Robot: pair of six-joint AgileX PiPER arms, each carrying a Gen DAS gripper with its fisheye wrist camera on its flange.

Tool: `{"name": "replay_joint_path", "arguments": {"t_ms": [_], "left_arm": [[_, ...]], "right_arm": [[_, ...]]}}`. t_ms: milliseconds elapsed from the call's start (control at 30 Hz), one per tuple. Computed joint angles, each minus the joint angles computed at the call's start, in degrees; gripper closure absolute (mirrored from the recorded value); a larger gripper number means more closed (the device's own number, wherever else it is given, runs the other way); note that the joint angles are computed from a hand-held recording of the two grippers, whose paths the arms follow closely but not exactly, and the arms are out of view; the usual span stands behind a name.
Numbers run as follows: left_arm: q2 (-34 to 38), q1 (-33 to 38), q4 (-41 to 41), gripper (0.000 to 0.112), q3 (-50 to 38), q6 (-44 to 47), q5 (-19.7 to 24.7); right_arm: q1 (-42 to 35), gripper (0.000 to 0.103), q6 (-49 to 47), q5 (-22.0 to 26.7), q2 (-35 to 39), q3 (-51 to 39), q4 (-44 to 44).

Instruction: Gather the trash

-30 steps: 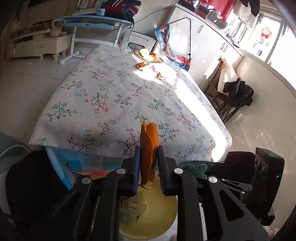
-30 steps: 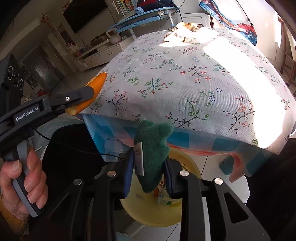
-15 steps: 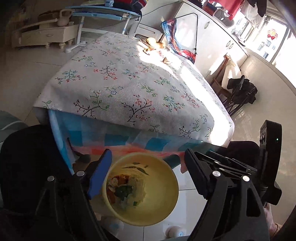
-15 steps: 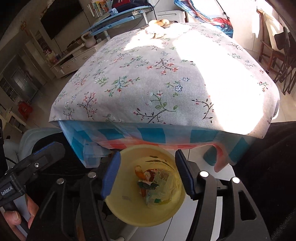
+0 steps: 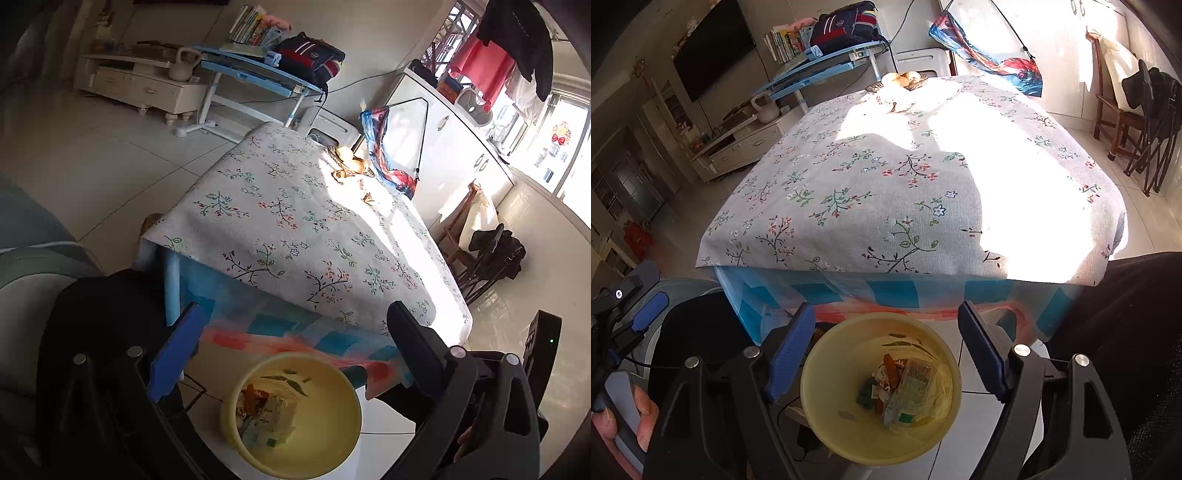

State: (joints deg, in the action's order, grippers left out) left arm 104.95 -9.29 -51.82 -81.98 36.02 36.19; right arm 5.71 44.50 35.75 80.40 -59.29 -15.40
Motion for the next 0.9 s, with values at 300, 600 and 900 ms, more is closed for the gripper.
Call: {"name": "replay_joint_path", "arguments": {"t_ms": [300, 600, 900], "left_arm": [[-1.73, 1.14, -3.25, 0.016, 2.69, 3.14, -0.77], [-2.66, 2.22, -5.68, 0.016, 4.1, 5.73, -0.44], [-4.17, 3.02, -8.72, 0.016, 5.89, 8.72, -1.74]], "right_arm": [[3.72, 0.026, 4.52, 1.44, -0.64, -0.27, -5.68], [8.0, 0.025, 9.32, 3.8, -1.22, -1.04, -12.07], [11.8, 0.024, 11.34, 6.76, -1.12, -2.39, -16.65]]}}
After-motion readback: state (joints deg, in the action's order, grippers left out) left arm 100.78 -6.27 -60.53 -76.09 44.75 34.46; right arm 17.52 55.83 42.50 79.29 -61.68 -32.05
